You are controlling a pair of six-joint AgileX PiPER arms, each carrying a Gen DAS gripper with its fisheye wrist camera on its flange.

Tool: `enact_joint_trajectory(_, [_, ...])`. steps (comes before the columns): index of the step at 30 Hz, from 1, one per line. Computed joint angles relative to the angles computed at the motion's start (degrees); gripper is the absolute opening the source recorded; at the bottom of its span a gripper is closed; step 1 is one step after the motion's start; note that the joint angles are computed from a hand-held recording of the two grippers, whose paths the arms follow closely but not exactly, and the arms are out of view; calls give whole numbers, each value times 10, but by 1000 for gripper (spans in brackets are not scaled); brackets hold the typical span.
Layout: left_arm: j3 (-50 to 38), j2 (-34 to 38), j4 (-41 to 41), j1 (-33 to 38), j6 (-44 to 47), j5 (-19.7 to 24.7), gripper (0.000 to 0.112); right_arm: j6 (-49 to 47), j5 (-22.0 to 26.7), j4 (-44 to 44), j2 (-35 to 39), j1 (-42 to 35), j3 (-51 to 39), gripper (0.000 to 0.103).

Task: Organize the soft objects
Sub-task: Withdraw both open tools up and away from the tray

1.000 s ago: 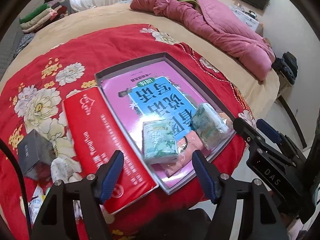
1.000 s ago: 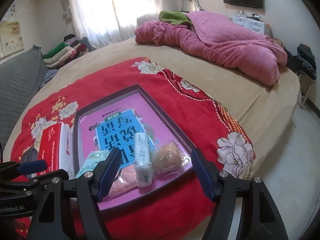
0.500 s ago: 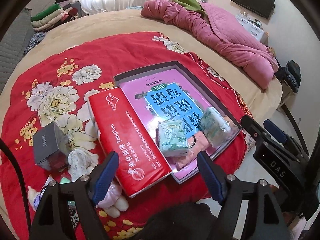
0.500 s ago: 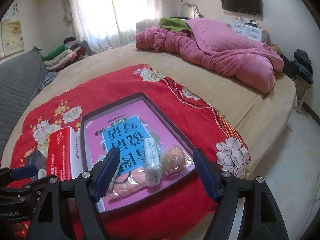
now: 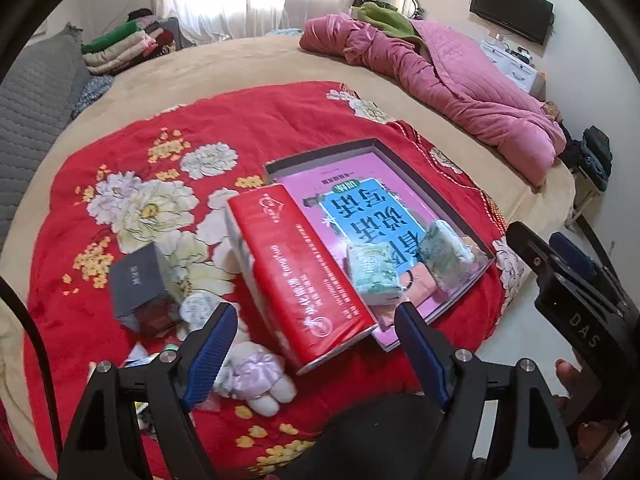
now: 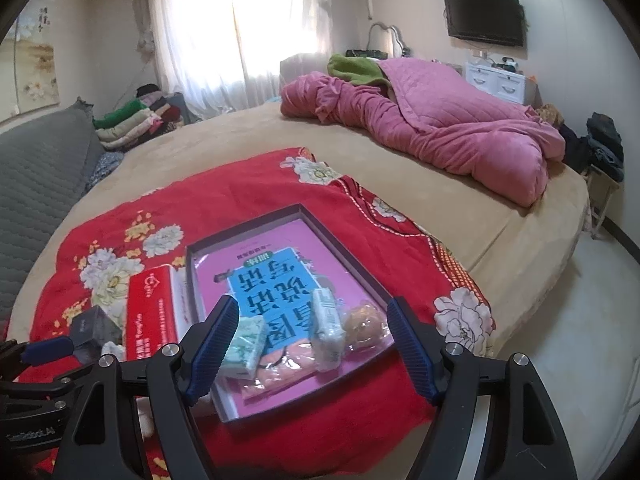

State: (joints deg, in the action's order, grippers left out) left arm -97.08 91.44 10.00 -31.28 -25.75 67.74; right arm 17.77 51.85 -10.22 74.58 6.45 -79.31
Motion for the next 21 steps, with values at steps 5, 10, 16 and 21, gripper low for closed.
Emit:
enact_joint_trajectory(5, [16, -22, 20, -4, -6, 4, 80, 18, 15, -18, -4, 27, -10, 78])
enact_joint_trajectory(10, [34, -43, 37, -5, -9, 7, 80, 38, 29, -39, -8, 52, -23, 78])
enact_joint_trajectory(16, [55, -66, 43, 1, -7, 9, 80, 57, 45, -67, -13, 87, -42, 78])
enact_joint_trajectory(21, [64, -82, 51, 5, -7, 14, 80, 64, 60, -85, -15, 118, -53, 78])
